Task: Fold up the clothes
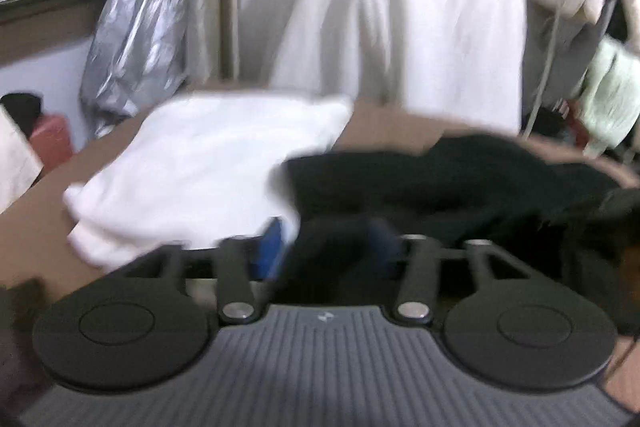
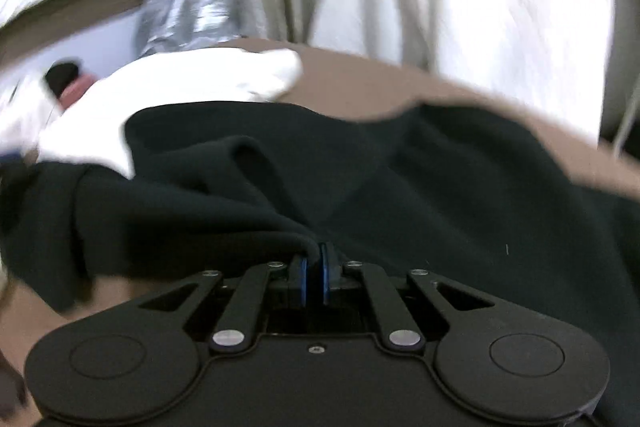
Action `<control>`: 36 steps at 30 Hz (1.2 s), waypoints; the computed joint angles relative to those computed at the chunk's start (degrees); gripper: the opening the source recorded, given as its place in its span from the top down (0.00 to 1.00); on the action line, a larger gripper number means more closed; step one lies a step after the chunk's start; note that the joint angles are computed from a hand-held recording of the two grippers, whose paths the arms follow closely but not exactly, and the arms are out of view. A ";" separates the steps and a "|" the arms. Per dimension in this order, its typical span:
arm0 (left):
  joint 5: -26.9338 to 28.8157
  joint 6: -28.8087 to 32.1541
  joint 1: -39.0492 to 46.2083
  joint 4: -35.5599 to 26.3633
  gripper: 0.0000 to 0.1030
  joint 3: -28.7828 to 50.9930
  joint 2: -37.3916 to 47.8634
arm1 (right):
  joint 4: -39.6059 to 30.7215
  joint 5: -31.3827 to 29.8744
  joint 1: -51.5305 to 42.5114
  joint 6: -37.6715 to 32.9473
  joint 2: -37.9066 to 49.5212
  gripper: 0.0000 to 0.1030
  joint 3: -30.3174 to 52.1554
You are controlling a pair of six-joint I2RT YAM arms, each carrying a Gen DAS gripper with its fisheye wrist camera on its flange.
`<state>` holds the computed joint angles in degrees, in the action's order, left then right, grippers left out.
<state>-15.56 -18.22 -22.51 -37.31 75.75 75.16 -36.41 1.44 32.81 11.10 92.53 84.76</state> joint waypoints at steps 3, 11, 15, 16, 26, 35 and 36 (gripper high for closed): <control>6.23 -3.81 1.02 -8.31 0.20 2.54 1.93 | 1.39 -4.72 -3.75 4.31 0.39 0.94 -3.79; 7.21 -5.44 -5.17 -11.23 0.04 3.90 6.64 | 12.03 -11.78 -6.23 14.03 -2.07 0.95 -16.93; -8.45 -2.35 -10.61 -20.15 0.11 11.43 17.24 | 12.53 -11.49 -5.47 13.47 -1.17 0.95 -16.58; -10.00 -4.14 -10.30 -22.12 0.28 12.82 18.46 | 13.29 -11.97 -5.59 13.56 -0.92 0.95 -16.85; -9.05 -13.02 3.66 -12.26 0.85 5.41 -4.58 | 11.59 -38.61 -7.64 1.05 -18.40 0.89 -24.31; -11.83 -16.40 5.55 -8.11 0.90 1.31 -8.09 | 2.93 -32.07 7.82 -2.86 -18.25 0.90 -28.39; -11.04 -17.17 6.64 -7.11 0.90 0.46 -9.65 | 2.52 -30.72 9.13 -2.61 -18.02 0.90 -28.88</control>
<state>-26.60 -35.39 -15.87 -44.42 76.21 65.51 -33.89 -29.28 41.94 8.49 74.51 55.88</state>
